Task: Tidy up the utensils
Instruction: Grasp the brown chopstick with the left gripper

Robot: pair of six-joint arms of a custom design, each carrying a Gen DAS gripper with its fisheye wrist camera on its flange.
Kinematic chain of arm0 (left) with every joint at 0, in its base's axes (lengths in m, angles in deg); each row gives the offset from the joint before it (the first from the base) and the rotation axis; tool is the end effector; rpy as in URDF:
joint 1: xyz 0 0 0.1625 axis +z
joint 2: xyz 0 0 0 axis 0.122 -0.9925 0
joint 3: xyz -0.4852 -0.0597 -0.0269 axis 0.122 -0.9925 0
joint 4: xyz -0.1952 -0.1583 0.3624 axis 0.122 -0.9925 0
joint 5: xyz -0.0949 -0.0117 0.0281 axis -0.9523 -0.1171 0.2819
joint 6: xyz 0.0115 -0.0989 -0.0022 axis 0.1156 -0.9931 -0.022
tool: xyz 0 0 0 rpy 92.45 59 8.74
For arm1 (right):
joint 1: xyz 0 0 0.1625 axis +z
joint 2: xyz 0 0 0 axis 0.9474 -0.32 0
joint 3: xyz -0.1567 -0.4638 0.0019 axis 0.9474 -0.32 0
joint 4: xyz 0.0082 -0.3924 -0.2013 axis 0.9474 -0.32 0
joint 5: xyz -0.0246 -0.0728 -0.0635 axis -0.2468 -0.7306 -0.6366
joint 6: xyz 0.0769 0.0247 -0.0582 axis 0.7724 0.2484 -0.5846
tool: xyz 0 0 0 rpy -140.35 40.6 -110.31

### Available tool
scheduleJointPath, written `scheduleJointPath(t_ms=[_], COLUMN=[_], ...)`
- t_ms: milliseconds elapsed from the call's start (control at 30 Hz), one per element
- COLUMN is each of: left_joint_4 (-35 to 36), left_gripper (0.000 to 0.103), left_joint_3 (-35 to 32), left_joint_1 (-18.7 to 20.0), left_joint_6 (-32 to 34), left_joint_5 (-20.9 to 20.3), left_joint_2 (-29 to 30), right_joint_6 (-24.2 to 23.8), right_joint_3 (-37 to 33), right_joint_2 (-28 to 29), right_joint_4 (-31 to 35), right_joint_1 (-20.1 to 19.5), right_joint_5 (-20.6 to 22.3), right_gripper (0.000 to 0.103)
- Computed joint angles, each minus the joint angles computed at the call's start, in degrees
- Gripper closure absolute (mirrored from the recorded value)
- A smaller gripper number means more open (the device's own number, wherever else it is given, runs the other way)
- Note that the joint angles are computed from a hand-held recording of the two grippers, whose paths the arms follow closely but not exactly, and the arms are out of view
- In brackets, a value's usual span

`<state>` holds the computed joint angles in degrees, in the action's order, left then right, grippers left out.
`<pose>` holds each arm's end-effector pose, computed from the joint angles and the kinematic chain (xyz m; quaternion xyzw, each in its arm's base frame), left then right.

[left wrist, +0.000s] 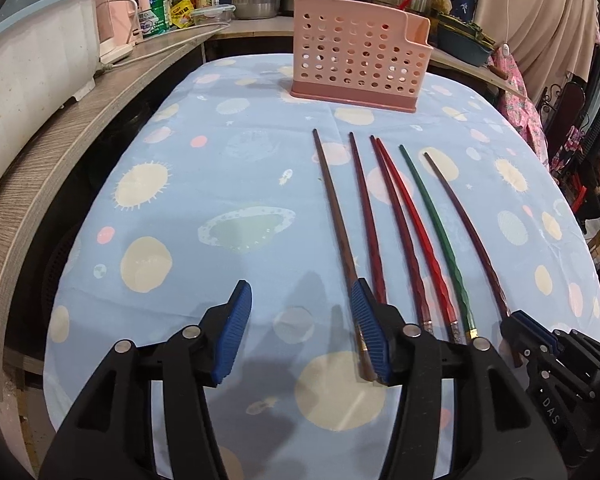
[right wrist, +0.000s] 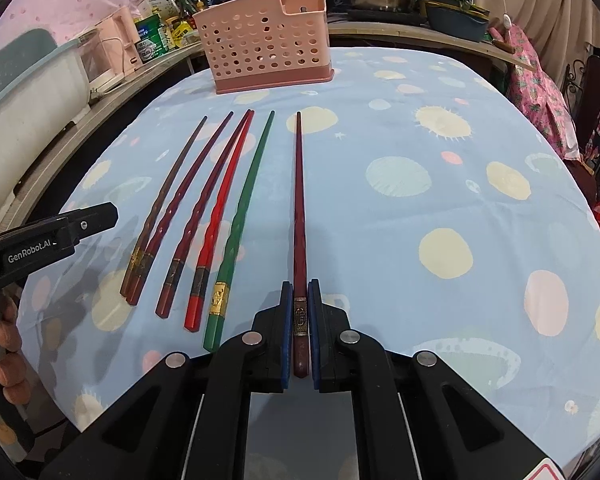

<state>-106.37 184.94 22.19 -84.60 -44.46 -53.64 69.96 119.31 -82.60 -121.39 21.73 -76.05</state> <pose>-0.3646 -0.4361 0.0556 0.2161 0.8987 -0.2381 0.2983 0.0951 -0.3601 0.2795 0.0494 -0.8862 0.3251 0.3265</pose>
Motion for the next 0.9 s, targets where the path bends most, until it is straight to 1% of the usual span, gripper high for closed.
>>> scheduleJointPath(t_ms=[133, 233, 533, 700, 767, 833, 900], left_joint_4=[-0.30, -0.18, 1.92, 2.10, 2.54, 2.28, 2.02], left_gripper=[0.053, 0.053, 0.053, 0.053, 0.057, 0.065, 0.077], left_joint_3=[-0.06, -0.14, -0.35, -0.20, -0.26, -0.13, -0.01], left_joint_1=[0.32, 0.13, -0.01, -0.36, -0.40, -0.29, -0.08], left_joint_6=[-0.05, 0.27, -0.80, -0.59, -0.95, -1.02, -0.97], left_joint_5=[-2.20, -2.56, -2.01, -0.72, -0.26, -0.32, -0.57], left_joint_2=[0.64, 1.30, 2.47, 2.76, 2.79, 2.56, 2.25], right_joint_6=[0.01, 0.04, 0.13, 0.21, 0.31, 0.31, 0.36], right_joint_3=[-0.02, 0.05, 0.40, 0.50, 0.50, 0.50, 0.54], right_joint_2=[-0.02, -0.04, -0.38, -0.46, -0.57, -0.61, -0.64], right_joint_4=[0.08, -0.05, -0.18, -0.27, -0.11, -0.03, -0.07], right_joint_1=[0.00, -0.04, -0.24, -0.29, -0.32, -0.29, -0.34], right_joint_5=[0.00, 0.05, 0.61, 0.77, 0.82, 0.77, 0.87], right_gripper=[0.096, 0.096, 0.096, 0.096, 0.096, 0.096, 0.096])
